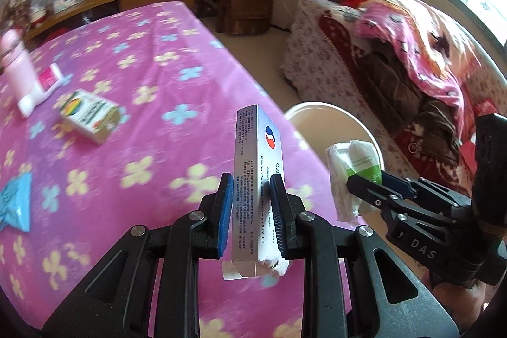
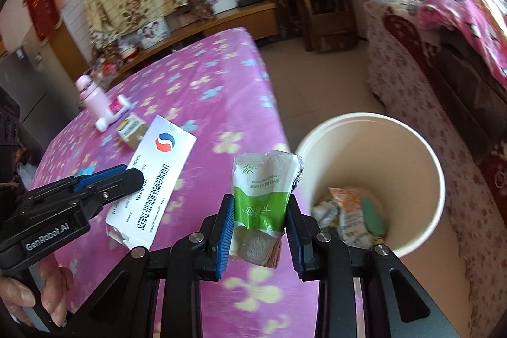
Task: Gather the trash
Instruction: 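Carry the box and the packet over the bin with both grippers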
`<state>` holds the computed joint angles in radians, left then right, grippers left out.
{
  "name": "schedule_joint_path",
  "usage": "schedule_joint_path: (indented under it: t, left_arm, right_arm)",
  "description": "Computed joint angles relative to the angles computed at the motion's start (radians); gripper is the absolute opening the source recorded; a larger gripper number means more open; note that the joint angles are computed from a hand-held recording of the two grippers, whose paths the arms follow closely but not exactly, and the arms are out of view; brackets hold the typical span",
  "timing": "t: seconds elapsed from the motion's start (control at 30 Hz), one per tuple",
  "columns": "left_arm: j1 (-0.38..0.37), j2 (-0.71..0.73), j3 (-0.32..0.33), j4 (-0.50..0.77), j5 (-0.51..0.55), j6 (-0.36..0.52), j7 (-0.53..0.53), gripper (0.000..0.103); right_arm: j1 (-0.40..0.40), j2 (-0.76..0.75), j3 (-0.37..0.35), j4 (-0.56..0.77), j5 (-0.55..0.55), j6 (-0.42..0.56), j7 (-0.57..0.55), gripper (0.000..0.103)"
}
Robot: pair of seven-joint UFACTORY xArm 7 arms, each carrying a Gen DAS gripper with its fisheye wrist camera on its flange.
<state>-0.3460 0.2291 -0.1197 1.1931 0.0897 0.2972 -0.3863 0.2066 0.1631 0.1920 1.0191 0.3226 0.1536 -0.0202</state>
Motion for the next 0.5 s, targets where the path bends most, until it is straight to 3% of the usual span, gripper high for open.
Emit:
schedule_joint_path:
  t: [0.27, 0.5]
  left_arm:
    - [-0.042, 0.141, -0.030, 0.181, -0.030, 0.057, 0.044, 0.021]
    - [-0.093, 0.244, -0.016, 0.314, -0.024, 0.106, 0.045, 0.021]
  right_arm:
    - [-0.061, -0.001, -0.026, -0.032, 0.042, 0.001, -0.008, 0.030]
    - [-0.095, 0.021, -0.042, -0.034, 0.044, 0.003, -0.002, 0.030]
